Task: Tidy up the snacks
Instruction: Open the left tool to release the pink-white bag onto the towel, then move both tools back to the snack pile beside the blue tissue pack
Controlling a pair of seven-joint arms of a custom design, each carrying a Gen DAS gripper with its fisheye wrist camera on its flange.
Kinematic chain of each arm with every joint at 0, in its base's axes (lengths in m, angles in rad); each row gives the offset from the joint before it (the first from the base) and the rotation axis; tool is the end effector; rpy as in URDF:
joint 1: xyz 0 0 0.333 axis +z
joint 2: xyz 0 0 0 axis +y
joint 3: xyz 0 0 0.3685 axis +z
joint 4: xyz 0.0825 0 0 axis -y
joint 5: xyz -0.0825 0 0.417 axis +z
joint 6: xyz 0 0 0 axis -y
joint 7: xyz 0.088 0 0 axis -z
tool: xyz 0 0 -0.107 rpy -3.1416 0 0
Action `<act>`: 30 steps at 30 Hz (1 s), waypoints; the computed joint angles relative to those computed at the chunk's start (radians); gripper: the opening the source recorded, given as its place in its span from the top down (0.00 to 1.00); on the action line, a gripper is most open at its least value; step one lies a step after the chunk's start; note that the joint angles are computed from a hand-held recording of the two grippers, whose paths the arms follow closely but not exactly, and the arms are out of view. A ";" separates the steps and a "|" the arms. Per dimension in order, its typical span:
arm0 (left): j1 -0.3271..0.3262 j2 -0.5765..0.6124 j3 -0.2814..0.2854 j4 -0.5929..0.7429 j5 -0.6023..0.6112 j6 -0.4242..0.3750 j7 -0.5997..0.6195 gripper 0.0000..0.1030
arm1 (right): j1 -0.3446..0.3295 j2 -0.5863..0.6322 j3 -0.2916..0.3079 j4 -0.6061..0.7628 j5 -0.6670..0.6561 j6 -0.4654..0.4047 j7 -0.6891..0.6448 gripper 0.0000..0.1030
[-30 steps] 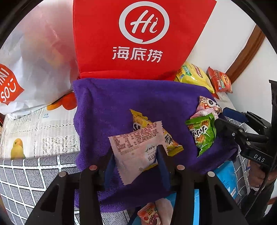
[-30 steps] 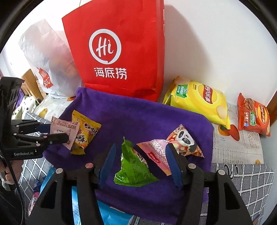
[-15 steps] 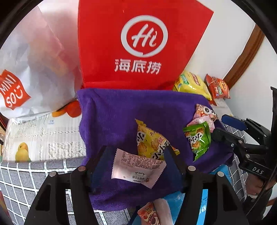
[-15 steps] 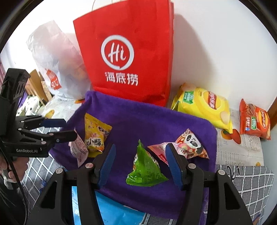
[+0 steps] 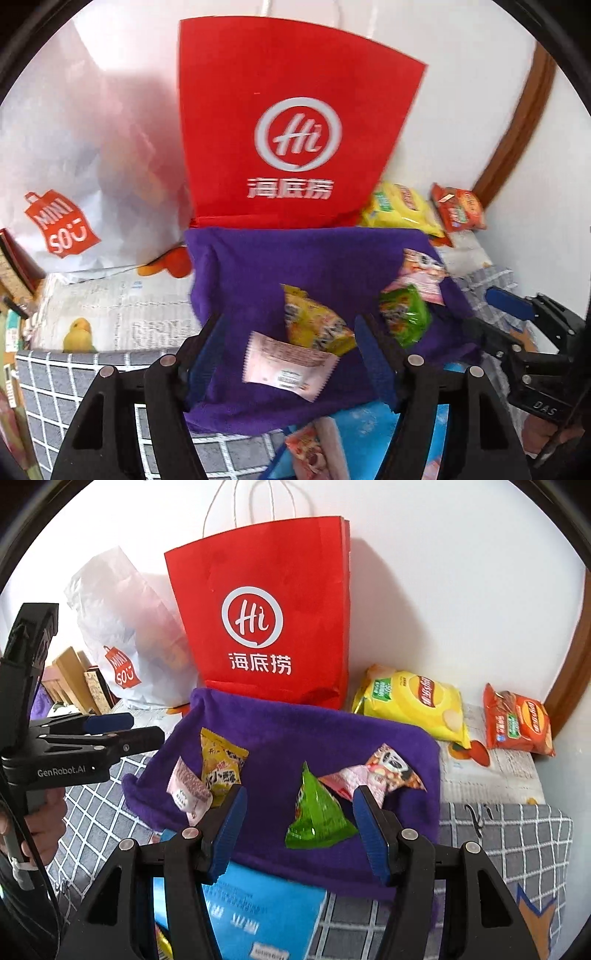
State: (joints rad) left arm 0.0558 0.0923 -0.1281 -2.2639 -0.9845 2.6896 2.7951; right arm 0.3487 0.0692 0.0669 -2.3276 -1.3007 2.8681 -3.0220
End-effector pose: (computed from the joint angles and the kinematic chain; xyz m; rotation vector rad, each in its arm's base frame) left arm 0.5777 -0.0140 0.3734 -1.4954 2.4074 -0.9053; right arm 0.4797 0.2703 0.3615 -1.7262 1.8661 -0.6331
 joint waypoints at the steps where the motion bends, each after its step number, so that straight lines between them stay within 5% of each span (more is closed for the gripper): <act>1: 0.004 -0.004 0.001 0.001 -0.007 -0.021 0.005 0.33 | 0.002 -0.008 0.002 -0.007 0.008 -0.005 -0.003 0.42; 11: 0.006 -0.067 0.022 -0.026 -0.166 -0.093 0.115 0.34 | 0.017 -0.110 0.056 -0.090 0.064 -0.099 -0.002 0.42; 20: -0.011 -0.142 0.047 -0.061 -0.122 -0.177 0.090 0.35 | 0.033 -0.202 0.108 -0.163 0.099 -0.199 0.057 0.42; 30: -0.024 -0.256 0.089 -0.130 -0.093 -0.252 0.069 0.33 | 0.031 -0.324 0.164 -0.264 0.174 -0.215 0.077 0.42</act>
